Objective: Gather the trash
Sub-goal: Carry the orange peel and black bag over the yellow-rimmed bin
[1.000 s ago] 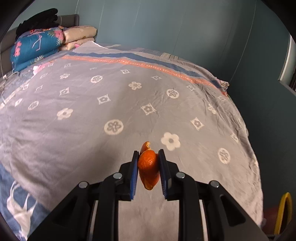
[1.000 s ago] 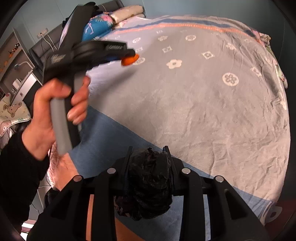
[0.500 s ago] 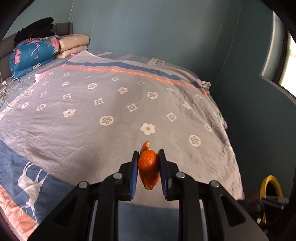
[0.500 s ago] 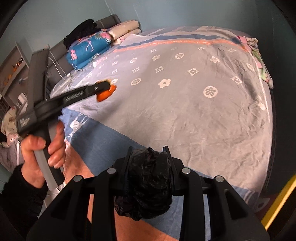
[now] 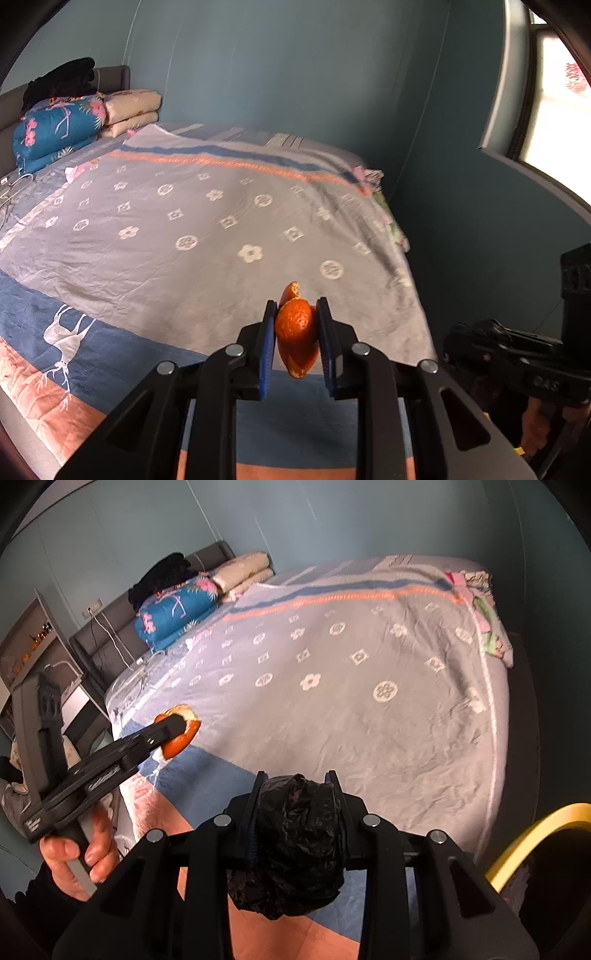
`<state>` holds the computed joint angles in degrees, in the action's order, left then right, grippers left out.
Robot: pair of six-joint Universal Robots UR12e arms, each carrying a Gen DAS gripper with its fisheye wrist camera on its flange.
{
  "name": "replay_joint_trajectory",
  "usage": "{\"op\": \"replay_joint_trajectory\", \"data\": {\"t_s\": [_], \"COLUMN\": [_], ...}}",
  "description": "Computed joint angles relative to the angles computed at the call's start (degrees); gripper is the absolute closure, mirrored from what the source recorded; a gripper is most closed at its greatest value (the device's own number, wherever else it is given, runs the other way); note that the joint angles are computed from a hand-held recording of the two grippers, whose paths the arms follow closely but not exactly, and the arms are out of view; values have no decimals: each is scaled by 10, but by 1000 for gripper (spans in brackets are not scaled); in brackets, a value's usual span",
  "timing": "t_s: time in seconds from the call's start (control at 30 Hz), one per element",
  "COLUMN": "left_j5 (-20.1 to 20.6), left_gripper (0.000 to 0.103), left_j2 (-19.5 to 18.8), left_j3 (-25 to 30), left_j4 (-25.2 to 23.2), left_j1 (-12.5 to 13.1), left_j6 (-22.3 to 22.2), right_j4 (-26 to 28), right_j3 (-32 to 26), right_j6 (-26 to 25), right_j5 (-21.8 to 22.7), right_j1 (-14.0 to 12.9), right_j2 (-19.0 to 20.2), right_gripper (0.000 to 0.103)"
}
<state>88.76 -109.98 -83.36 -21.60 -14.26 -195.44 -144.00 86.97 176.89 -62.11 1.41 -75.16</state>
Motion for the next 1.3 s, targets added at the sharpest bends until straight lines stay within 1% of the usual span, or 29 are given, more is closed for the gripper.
{"op": "replay_joint_trajectory", "data": {"t_s": [0.13, 0.3, 0.47, 0.67, 0.77, 0.9, 0.97, 1.3], "left_j5": [2, 2, -5, -4, -8, -12, -9, -25], "left_gripper": [83, 82, 82, 82, 82, 82, 82, 81], "left_j2": [11, 18, 25, 26, 25, 23, 22, 7], "left_j3": [-3, -2, 1, 9, 14, 22, 25, 53], "left_j4": [16, 37, 43, 48, 49, 44, 42, 26], "left_j1": [-12, -27, -39, -57, -64, -74, -79, -96], "left_j6": [3, 23, 34, 56, 64, 74, 80, 87], "right_j4": [-24, -56, -88, -127, -140, -161, -166, -197], "right_j3": [13, 32, 48, 69, 75, 87, 93, 114], "right_j6": [4, 12, 20, 33, 39, 52, 55, 85], "right_j5": [4, 15, 24, 22, 16, 10, 8, 5], "right_j1": [-9, -24, -40, -59, -65, -80, -86, -117], "right_j2": [-14, -34, -52, -75, -81, -94, -100, -118], "right_gripper": [73, 73, 72, 72, 72, 72, 72, 72]}}
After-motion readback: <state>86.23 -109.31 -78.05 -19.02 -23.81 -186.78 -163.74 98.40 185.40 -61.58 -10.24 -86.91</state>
